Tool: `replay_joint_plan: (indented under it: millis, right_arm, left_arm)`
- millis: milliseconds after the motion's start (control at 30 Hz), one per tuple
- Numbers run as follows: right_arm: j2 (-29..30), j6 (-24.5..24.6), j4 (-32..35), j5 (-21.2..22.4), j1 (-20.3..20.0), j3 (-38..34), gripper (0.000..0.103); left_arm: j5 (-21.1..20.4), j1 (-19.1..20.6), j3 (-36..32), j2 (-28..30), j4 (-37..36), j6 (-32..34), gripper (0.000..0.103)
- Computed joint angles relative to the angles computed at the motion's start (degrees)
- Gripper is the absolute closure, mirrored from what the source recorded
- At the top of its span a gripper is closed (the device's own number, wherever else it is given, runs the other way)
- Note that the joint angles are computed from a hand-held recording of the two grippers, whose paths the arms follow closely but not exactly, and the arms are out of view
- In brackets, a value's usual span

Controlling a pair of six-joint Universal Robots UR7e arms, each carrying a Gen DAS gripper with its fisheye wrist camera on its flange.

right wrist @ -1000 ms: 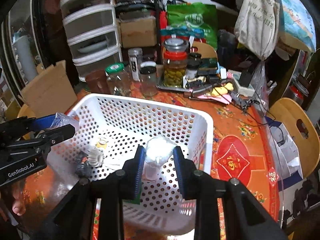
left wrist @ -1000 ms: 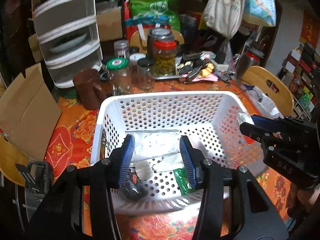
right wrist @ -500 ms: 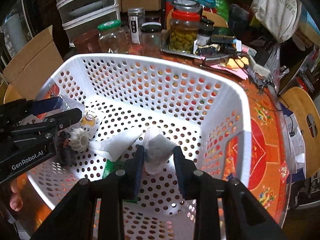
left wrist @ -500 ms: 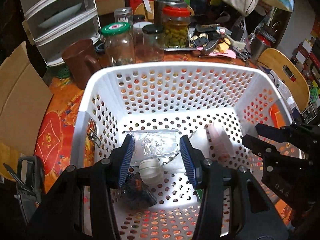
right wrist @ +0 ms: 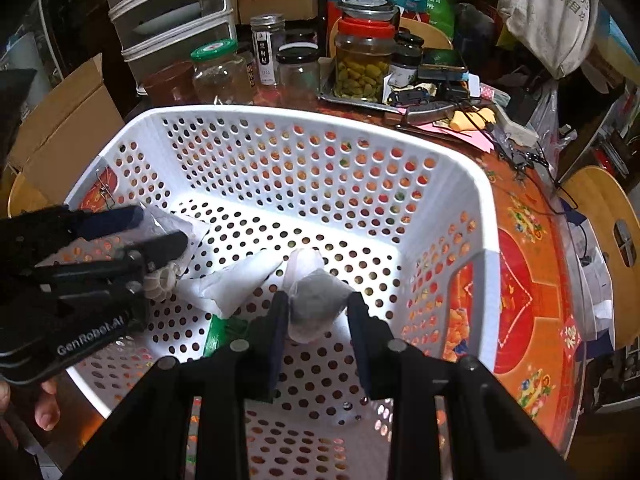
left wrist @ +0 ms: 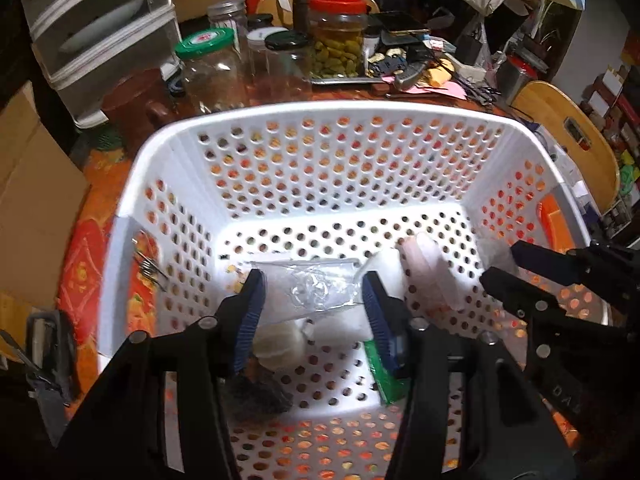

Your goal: Organize soft objects

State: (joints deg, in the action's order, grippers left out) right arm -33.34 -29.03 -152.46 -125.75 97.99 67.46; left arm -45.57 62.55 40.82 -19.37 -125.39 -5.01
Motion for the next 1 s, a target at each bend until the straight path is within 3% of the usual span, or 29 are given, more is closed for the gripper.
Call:
replay_joint_plan:
  millis: [33, 67, 100, 133, 233, 300, 400, 567, 667, 733, 833, 1000]
  right_arm:
    - [-0.4, 0.0, -0.4, 0.7, 0.0, 0.6, 0.06]
    - [-1.1, 0.1, -0.9, 1.5, 0.0, 1.4, 0.04]
    - [-1.8, -0.2, -1.9, 2.1, 0.1, 2.4, 0.021]
    - [-2.9, -0.9, -3.8, 2.9, 0.3, 3.9, 0.016]
    - [-6.4, -1.8, -7.8, 5.2, 0.6, 8.3, 0.012]
    - [-9.6, -2.3, -11.3, 7.4, 0.7, 12.4, 0.0]
    - [-15.4, -2.6, -17.9, 11.5, 0.5, 20.5, 0.0]
    - [-22.0, -4.7, -32.8, 9.2, 0.7, 34.3, 0.0]
    - [-25.7, -6.9, -42.2, 9.3, 0.5, 44.4, 0.0]
    - [-28.7, -6.7, -45.7, 12.4, -0.3, 50.5, 0.0]
    - [-32.4, -7.0, -54.0, 15.6, -0.8, 60.1, 0.0]
    - [-38.2, -6.1, -62.6, 18.8, 0.6, 72.5, 0.0]
  left_arm:
    - [-1.0, 0.1, 0.8, -0.6, -0.6, -0.5, 0.042]
    - [-1.0, 0.0, 1.8, -1.1, -1.5, -0.5, 0.029]
    - [-0.6, -0.2, 2.9, -1.8, -2.7, -0.4, 0.024]
    - [0.2, -0.5, 5.1, -3.0, -5.1, 0.2, 0.016]
    - [0.1, -1.6, 12.5, -7.6, -11.8, 2.1, 0.011]
    - [0.9, -2.8, 18.7, -11.1, -18.1, 4.6, 0.002]
    - [2.7, -5.0, 29.7, -17.1, -29.0, 8.5, 0.0]
    - [6.4, -9.5, 50.5, -27.1, -45.5, 12.3, 0.0]
    - [5.9, -11.7, 60.4, -31.7, -50.9, 10.3, 0.0]
    - [6.5, -13.6, 66.3, -34.2, -53.9, 8.9, 0.0]
    - [10.1, -18.4, 76.2, -37.6, -61.1, 7.2, 0.0]
    - [12.8, -26.5, 88.7, -44.1, -64.8, -0.2, 0.0]
